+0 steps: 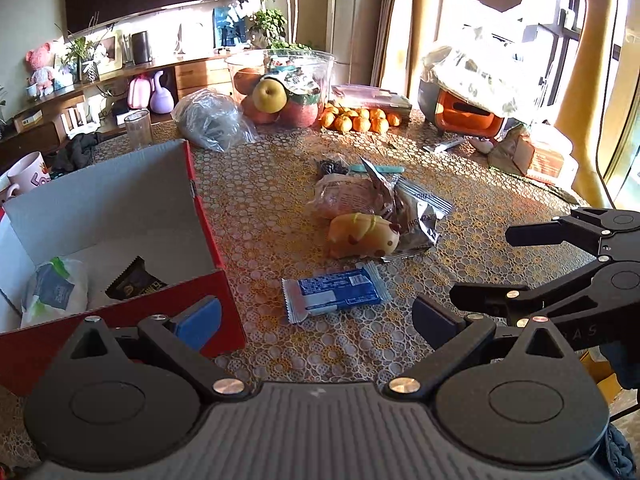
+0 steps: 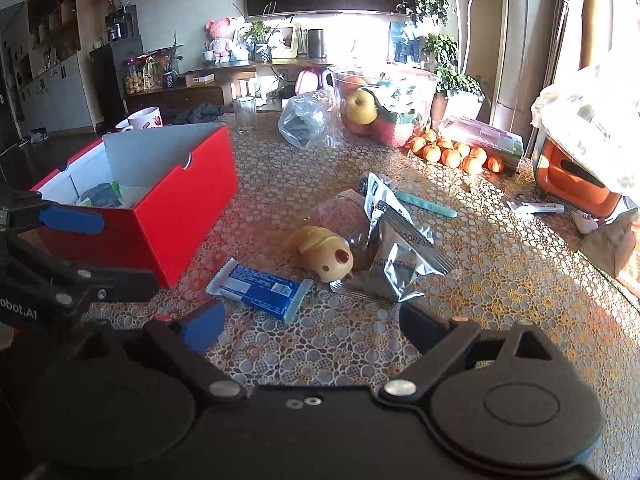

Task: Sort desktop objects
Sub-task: 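Withdraw both grippers from the box back toward the remaining table items, then grasp blue-wrapped snack bar with left gripper while right reaches toward silver foil bag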

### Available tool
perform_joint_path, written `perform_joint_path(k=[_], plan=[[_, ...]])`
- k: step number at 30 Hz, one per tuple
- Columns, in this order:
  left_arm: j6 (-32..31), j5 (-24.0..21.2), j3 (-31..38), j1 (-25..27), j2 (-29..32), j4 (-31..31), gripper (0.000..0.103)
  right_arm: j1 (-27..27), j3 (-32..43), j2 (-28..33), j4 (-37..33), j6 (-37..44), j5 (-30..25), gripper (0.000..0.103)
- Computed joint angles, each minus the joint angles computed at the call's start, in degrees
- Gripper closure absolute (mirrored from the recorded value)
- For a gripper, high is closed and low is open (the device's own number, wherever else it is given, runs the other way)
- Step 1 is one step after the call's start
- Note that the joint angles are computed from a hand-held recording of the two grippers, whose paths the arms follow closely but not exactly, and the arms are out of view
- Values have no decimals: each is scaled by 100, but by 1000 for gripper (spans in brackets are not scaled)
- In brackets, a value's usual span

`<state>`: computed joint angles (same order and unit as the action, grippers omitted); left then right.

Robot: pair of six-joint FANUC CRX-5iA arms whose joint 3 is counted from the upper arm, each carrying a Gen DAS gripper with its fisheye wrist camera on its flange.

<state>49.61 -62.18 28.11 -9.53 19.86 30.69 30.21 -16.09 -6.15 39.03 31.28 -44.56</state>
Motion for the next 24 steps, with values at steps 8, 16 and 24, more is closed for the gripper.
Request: perform_joint_path(k=[8, 16, 24], plan=[[-73, 55, -50, -137, 134, -86, 1, -237, -52, 63, -196, 59, 34, 13], [-722, 247, 29, -339, 370, -77, 2, -499, 90, 269, -462, 436, 115, 16], [-1281, 389, 273, -513, 668, -185, 2, -763, 321, 546, -669, 717, 116, 18]])
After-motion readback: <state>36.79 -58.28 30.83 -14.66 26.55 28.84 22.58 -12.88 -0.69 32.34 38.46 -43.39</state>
